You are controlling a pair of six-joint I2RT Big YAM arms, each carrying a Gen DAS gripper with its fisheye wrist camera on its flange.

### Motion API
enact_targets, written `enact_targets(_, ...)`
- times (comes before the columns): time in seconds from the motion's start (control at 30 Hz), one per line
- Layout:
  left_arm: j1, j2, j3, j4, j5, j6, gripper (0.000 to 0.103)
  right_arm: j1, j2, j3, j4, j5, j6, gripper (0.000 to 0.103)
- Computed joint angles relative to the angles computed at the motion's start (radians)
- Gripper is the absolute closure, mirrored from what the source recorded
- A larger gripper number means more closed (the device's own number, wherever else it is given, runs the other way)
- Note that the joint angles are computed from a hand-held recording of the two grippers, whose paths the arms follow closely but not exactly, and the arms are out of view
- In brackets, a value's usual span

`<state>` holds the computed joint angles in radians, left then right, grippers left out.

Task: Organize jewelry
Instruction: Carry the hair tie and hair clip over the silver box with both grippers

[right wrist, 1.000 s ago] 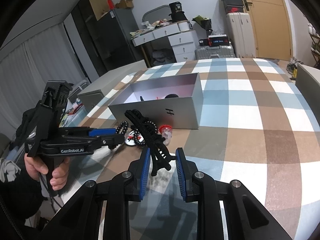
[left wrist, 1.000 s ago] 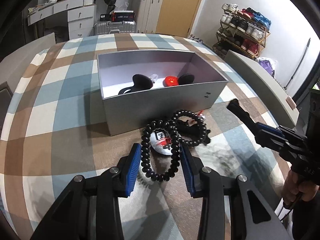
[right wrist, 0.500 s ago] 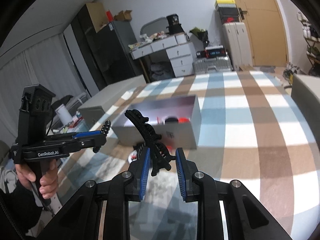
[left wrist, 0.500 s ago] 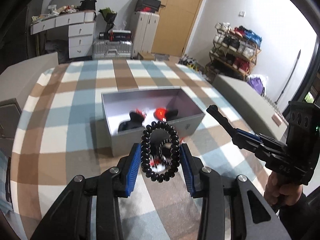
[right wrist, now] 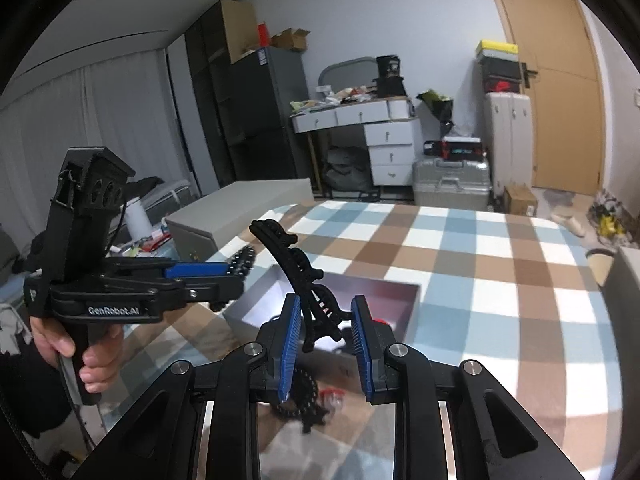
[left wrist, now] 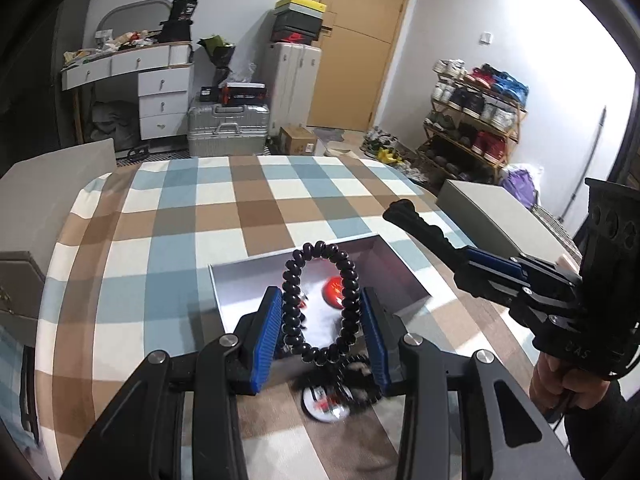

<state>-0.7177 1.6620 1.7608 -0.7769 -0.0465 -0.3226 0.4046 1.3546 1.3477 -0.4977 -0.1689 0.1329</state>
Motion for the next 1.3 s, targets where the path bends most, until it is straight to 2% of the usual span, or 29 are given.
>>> enact_targets(0.2, 0.014, 0.036, 0.038, -0.011, 0.031, -0.026, 0.069, -0.016, 0.084, 0.087, -0.016, -0.043, -0.008, 0.079)
enact_targets(0.43, 0.018, 0.074, 0.082, -0.063, 0.052, -0.004, 0.069, -0.024, 0.156, 0.139, -0.074, -0.057, -0.031, 0.079)
enact_targets(0.63, 0.019, 0.086, 0.095, -0.080, 0.059, -0.004, 0.069, -0.029, 0.168, 0.132, -0.102, -0.060, -0.036, 0.079)
enact_targets(1.13, 0.015, 0.119, 0.142, -0.122, 0.064, 0.002, 0.069, -0.034, 0.177, 0.134, -0.112, -0.052, -0.021, 0.078)
enact_targets(1.3, 0.017, 0.120, 0.142, -0.121, 0.073, 0.005, 0.065, -0.037, 0.174, 0.130, -0.101, -0.044, -0.004, 0.076)
